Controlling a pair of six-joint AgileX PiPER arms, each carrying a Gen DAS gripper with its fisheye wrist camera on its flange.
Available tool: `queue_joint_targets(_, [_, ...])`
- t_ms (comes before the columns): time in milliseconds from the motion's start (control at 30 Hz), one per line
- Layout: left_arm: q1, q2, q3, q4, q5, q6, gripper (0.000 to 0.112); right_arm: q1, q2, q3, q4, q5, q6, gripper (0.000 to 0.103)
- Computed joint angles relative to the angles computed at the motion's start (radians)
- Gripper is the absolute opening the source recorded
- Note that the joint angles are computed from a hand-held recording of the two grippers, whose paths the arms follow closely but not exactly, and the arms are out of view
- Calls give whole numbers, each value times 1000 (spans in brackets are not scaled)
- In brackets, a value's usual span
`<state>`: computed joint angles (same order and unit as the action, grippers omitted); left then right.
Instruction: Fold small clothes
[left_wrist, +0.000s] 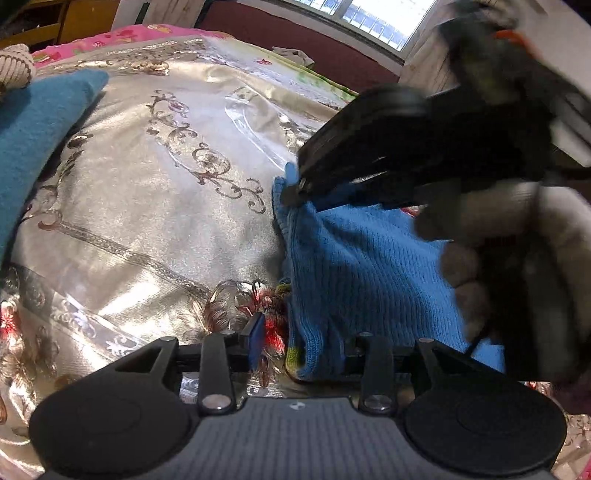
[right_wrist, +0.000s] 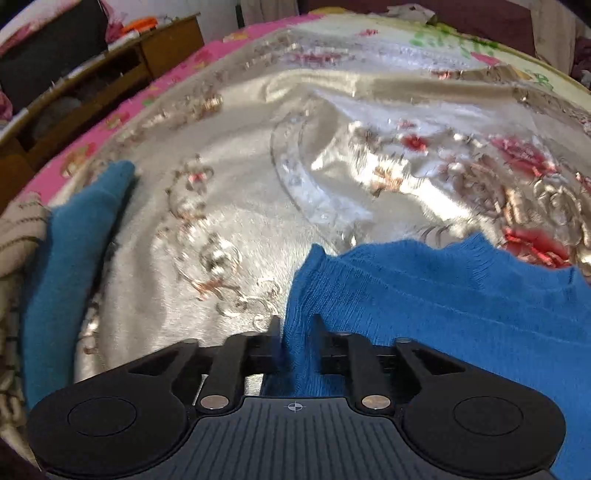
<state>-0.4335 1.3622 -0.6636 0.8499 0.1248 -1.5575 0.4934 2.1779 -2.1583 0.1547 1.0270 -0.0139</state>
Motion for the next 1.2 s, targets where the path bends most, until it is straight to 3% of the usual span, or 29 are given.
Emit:
queue_joint_targets(267, [4,-8,13,169,5,-191,41,-124,-341,520,156,-251,-136,32])
queue_joint_targets(500, [-104,27,-43,151,164,-142,42,-388,-538,870,241,-360,-213,33])
queue_joint_targets(733, [-171,60,-96,97,287,-59,44,-643,-622,1078,551,-398,-470,33])
queue_joint_targets(900, [-261,45,-130,67,423,-77,45,-670,-661,1171,595,-463,-594,33])
queue_joint_targets(1033, [-330,82,-187,20,534,-7,46,-715,-668,1213,686,-445,-694,32])
queue_joint_targets(1200, [-354,56,-183,20,546,-71,46,-755,-706,1249,785,-417,-799,33])
